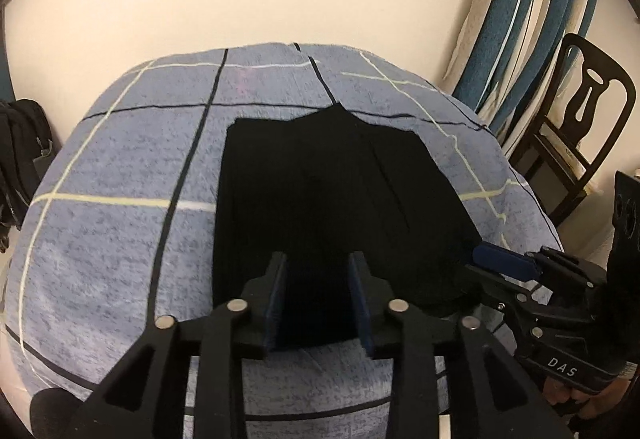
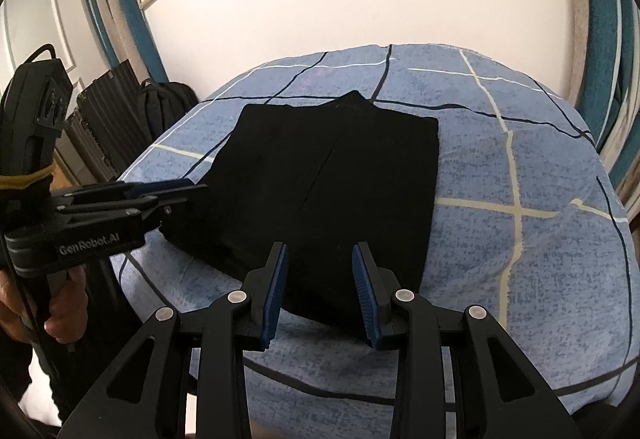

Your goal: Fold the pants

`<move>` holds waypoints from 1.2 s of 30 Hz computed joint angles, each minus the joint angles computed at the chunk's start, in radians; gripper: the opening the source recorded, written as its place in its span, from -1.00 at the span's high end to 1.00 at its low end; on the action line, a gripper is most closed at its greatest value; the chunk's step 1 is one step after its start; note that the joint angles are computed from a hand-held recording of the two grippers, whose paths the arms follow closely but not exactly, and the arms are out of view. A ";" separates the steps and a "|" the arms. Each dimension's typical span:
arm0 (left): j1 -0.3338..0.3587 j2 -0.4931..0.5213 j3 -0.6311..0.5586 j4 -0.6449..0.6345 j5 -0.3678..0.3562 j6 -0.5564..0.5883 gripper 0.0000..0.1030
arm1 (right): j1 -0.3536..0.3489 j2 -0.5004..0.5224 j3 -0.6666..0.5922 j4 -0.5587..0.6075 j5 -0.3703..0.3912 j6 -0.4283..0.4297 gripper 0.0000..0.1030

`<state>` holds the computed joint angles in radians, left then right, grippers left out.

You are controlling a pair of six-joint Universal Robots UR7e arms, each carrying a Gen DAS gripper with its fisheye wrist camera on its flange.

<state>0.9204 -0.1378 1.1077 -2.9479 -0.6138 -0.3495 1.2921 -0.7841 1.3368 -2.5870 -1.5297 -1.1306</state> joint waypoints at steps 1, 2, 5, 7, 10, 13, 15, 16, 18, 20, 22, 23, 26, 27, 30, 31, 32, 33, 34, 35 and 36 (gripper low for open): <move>0.001 -0.002 0.001 -0.003 0.001 -0.001 0.20 | 0.000 0.000 -0.002 0.000 0.000 0.001 0.33; 0.002 -0.004 0.003 -0.005 0.002 -0.003 0.14 | 0.000 0.000 -0.005 0.001 0.004 0.005 0.33; 0.006 -0.009 0.003 0.014 0.020 -0.021 0.13 | -0.003 0.001 -0.022 0.014 0.014 0.021 0.33; 0.011 -0.016 0.007 0.023 0.022 -0.034 0.13 | -0.005 0.004 -0.036 0.024 0.020 0.031 0.33; 0.016 -0.020 0.009 0.017 0.036 -0.031 0.13 | -0.005 0.021 -0.074 0.037 0.013 0.048 0.33; 0.031 -0.029 0.019 -0.007 0.024 -0.027 0.12 | -0.005 0.047 -0.134 0.085 0.008 0.078 0.33; 0.047 -0.037 0.026 -0.018 0.002 -0.033 0.12 | -0.006 0.068 -0.183 0.128 0.008 0.104 0.33; 0.057 -0.043 0.030 -0.022 -0.016 -0.038 0.12 | -0.007 0.083 -0.214 0.152 0.008 0.123 0.33; 0.075 -0.053 0.039 -0.030 -0.053 -0.045 0.11 | -0.009 0.105 -0.266 0.203 0.016 0.148 0.33; 0.090 -0.059 0.046 -0.068 -0.098 -0.038 0.07 | -0.012 0.133 -0.329 0.269 0.026 0.184 0.33; 0.102 -0.058 0.039 -0.096 -0.125 -0.020 0.06 | -0.014 0.162 -0.389 0.329 0.036 0.219 0.33; 0.106 -0.054 0.031 -0.099 -0.131 -0.015 0.05 | -0.014 0.182 -0.427 0.361 0.037 0.241 0.33; 0.123 -0.044 0.002 -0.113 -0.169 -0.005 0.04 | -0.015 0.225 -0.507 0.427 0.049 0.287 0.33; 0.128 -0.039 -0.010 -0.116 -0.183 0.001 0.04 | -0.017 0.240 -0.535 0.453 0.061 0.299 0.33; 0.145 -0.025 -0.044 -0.120 -0.224 0.013 -0.06 | -0.017 0.275 -0.601 0.506 0.079 0.331 0.33; 0.151 -0.023 -0.047 -0.128 -0.239 0.008 -0.08 | -0.018 0.285 -0.620 0.525 0.084 0.341 0.33; 0.154 -0.029 -0.035 -0.139 -0.250 0.001 -0.09 | -0.020 0.293 -0.637 0.544 0.091 0.355 0.33; 0.155 -0.031 -0.027 -0.156 -0.258 -0.004 -0.08 | -0.022 0.297 -0.647 0.555 0.098 0.365 0.33; 0.156 -0.032 -0.020 -0.166 -0.264 -0.004 -0.08 | -0.025 0.294 -0.644 0.564 0.107 0.371 0.33; 0.155 -0.036 -0.003 -0.182 -0.273 -0.009 -0.08 | -0.028 0.286 -0.632 0.568 0.111 0.369 0.33; 0.154 -0.044 0.020 -0.198 -0.280 -0.014 -0.08 | -0.031 0.279 -0.623 0.573 0.114 0.367 0.33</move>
